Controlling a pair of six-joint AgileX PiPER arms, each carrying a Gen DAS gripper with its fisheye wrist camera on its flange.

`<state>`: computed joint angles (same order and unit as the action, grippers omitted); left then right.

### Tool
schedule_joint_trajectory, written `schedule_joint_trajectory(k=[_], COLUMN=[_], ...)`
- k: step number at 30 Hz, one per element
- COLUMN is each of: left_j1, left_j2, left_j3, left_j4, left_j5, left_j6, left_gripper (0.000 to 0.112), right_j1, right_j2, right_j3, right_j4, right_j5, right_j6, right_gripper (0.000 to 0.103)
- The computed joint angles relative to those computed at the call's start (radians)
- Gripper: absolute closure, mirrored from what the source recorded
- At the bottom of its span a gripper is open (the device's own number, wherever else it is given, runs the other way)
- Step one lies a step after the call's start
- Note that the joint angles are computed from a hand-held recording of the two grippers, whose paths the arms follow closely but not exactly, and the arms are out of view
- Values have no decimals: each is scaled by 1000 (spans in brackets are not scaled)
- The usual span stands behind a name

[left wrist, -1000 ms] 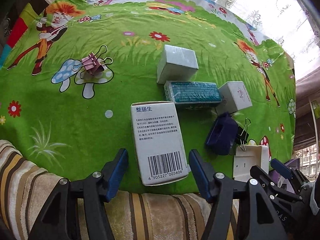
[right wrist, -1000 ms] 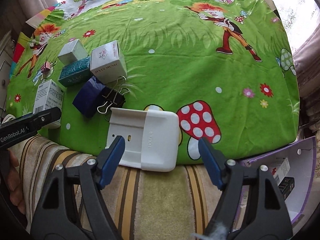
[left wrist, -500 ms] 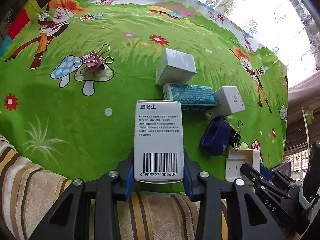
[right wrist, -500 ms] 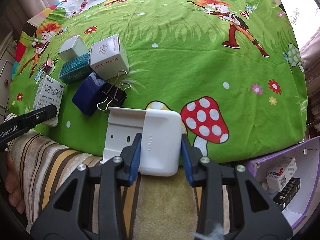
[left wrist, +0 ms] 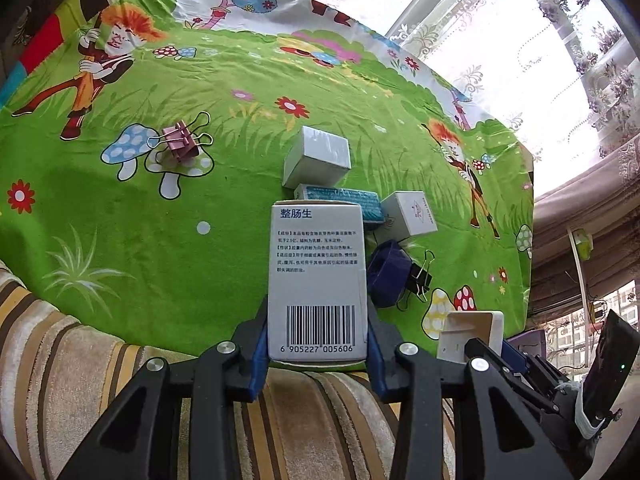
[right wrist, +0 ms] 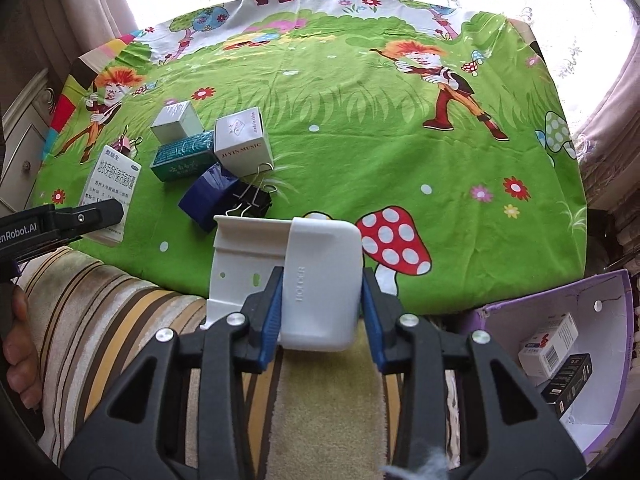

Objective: Organize rigid objects
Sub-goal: 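Carry the held box and holder over the cardboard box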

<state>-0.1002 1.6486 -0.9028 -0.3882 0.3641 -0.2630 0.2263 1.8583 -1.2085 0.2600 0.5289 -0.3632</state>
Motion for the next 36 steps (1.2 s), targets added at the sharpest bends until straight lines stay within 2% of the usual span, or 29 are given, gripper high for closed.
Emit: schedule_joint_trajectory(k=[10,20,29,33,36], left_j1=[-92,-214,-295,-301,-318], left_j2=[-67,-61,13,57,98], left_j3=[40,19,-78,-128,-188], left_j4=[-274,-414,-439,-498,-480], left_j5=[-23,-31,11,55,89], left_j6=[226,342,378,433,419], left_gripper=[72,72,72,72,72], right_j1=[-97,-269,-489,-562,-607], right_j2=[-126,-208,-272,-279,-278], right_j3=[148,237,270,271,268], right_j4=[223,460,506,492,480], right_j5=[-45,24,68,71,65], right_j6=[-199,-429,-529,-550,-553], right_gripper=[63,63,63,63,63])
